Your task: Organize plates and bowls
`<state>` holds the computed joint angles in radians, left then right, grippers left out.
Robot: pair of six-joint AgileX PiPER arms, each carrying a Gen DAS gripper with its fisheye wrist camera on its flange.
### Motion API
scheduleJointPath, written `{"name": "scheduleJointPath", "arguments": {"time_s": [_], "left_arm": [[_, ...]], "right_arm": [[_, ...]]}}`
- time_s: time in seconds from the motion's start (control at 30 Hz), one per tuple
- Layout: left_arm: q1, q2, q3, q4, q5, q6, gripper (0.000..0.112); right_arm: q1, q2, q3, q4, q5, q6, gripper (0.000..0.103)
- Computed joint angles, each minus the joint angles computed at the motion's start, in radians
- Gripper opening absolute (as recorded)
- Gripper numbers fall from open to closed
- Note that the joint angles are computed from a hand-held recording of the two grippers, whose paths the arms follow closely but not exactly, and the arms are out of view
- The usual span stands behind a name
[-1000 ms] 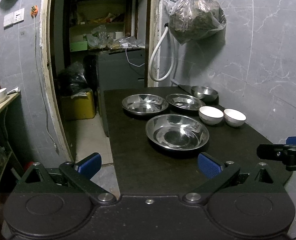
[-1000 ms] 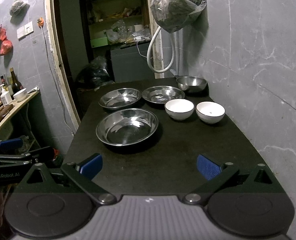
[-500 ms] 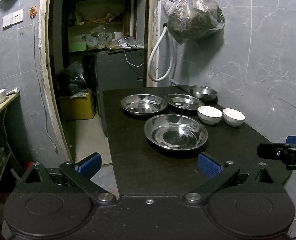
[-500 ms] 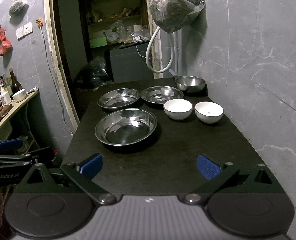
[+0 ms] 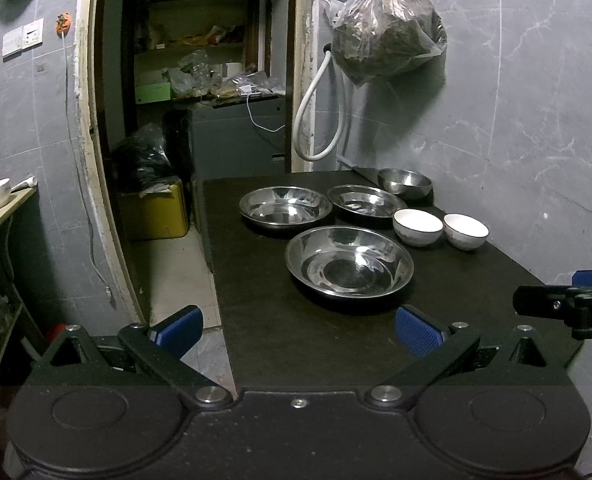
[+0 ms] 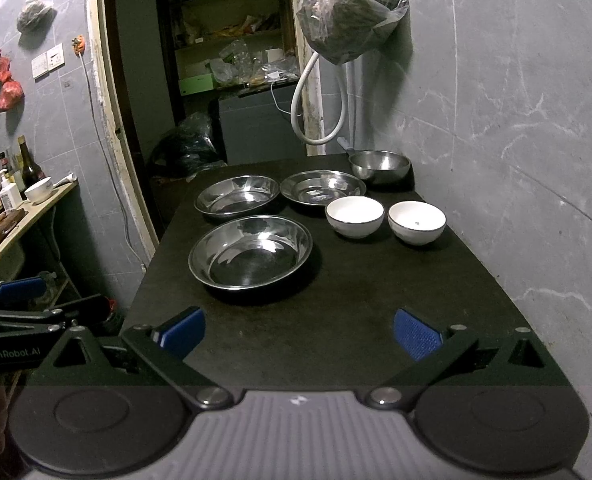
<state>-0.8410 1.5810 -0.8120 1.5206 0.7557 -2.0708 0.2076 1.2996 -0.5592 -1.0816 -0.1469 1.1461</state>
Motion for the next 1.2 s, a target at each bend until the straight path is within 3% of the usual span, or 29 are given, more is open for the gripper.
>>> {"name": "scheduleJointPath", "arguments": {"time_s": [0.97,1.2], "left_arm": [[0.038,0.035,-0.045,-0.047,-0.071,0.094,0.102],[0.057,0.063,-0.077,-0.081,-0.112,0.158,0.102]], "right_arm": [[-0.042,0.03,-0.001,-0.07,-0.022,0.065,0.103],[-0.06,0.06,-0.016,-0.175,-0.022,0.173,0.103]]}}
